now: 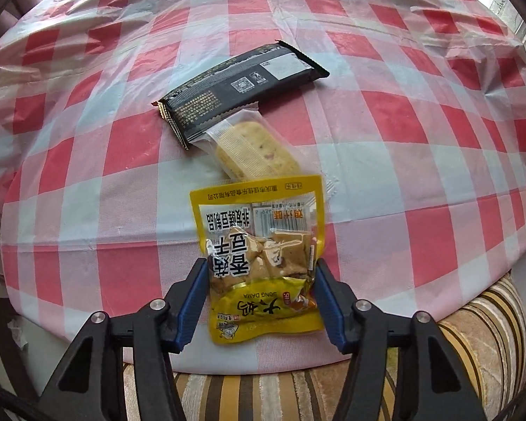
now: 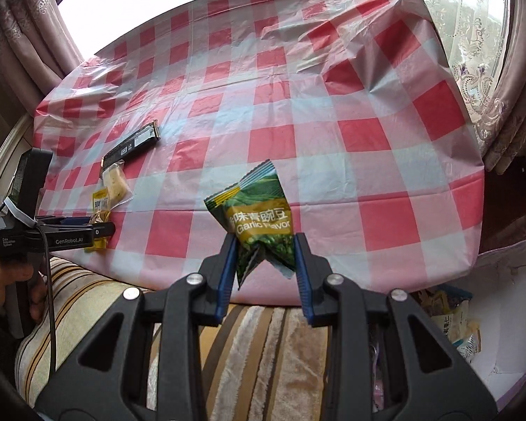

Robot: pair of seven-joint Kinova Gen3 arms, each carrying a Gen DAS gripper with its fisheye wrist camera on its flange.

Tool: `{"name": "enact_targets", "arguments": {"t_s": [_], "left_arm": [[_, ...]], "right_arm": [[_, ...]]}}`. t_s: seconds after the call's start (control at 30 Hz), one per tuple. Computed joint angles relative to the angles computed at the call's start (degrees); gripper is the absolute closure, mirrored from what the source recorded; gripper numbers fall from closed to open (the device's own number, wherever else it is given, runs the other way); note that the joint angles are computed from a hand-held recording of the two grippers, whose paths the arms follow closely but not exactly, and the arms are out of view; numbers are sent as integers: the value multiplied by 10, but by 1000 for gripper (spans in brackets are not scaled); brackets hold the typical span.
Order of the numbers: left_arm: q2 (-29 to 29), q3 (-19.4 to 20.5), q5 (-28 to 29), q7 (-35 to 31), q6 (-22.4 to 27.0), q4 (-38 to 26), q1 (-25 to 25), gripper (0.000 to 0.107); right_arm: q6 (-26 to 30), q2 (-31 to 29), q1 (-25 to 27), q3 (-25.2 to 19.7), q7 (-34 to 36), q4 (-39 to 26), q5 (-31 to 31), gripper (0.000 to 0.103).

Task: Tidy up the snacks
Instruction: 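Carry both packets into the white box and open both tools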

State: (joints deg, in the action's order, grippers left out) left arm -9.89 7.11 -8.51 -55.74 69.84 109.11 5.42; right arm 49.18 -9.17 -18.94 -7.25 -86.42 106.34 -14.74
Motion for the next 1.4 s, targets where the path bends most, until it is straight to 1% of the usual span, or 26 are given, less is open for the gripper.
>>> {"name": "enact_targets", "arguments": {"t_s": [0.03, 0.07, 0.1, 0.17, 0.23, 0.37, 0.47, 0.53, 0.6, 0.67, 0.77, 0.9, 1.0, 1.03, 1.07, 1.13, 1.2, 1.23, 1.27, 1.33, 1.4], "left_arm": [[3, 1, 1, 1, 5, -4, 8, 50], [5, -9, 11, -3, 3, -6, 19, 50], [2, -17, 29, -15, 0, -8, 20, 50], [-8, -18, 60, -32, -7, -9, 8, 50], [-9, -1, 61, -23, -6, -20, 8, 50], [-3, 28, 53, 5, -2, -50, 26, 50], [4, 44, 63, 2, -18, -74, 51, 50], [16, 58, 69, -3, -37, -95, 73, 50], [34, 74, 75, -12, -61, -115, 99, 50], [51, 70, 111, -48, -94, -129, 123, 50], [97, 75, 154, -96, -129, -155, 154, 50], [158, 86, 193, -151, -149, -198, 194, 49], [197, 89, 201, -166, -152, -224, 221, 48], [207, 88, 204, -168, -152, -231, 228, 46], [218, 88, 213, -177, -149, -237, 230, 42], [228, 87, 229, -191, -145, -243, 231, 36], [223, 82, 243, -197, -156, -235, 229, 33], [216, 79, 254, -200, -166, -226, 225, 28], [207, 76, 264, -202, -181, -213, 219, 24], [183, 68, 271, -193, -212, -185, 212, 24], [154, 62, 272, -179, -255, -151, 207, 24]], "right_arm": [[1, -4, 2, 7, 6, 5, -6, 67], [2, -9, 5, 15, 13, 10, -13, 67], [2, -13, 9, 20, 17, 15, -19, 67], [2, -21, 15, 32, 29, 24, -32, 67], [4, -27, 22, 43, 41, 31, -44, 67], [9, -38, 39, 66, 65, 45, -68, 67], [14, -47, 58, 86, 79, 58, -77, 68], [18, -52, 77, 98, 83, 67, -73, 67], [25, -55, 98, 112, 84, 73, -63, 68], [32, -57, 122, 126, 85, 80, -52, 68], [39, -56, 156, 144, 87, 85, -33, 68], [44, -47, 194, 159, 87, 85, -13, 68], [44, -42, 211, 165, 92, 83, -11, 67], [45, -40, 215, 166, 93, 82, -12, 67], [46, -37, 219, 166, 93, 80, -13, 65], [46, -35, 228, 158, 82, 78, -1, 64], [45, -32, 230, 153, 75, 75, 2, 61], [45, -32, 230, 152, 75, 73, 2, 56], [44, -32, 231, 150, 71, 71, 4, 48], [37, -37, 231, 142, 59, 70, 10, 38], [24, -48, 228, 135, 49, 72, 13, 36]]}}
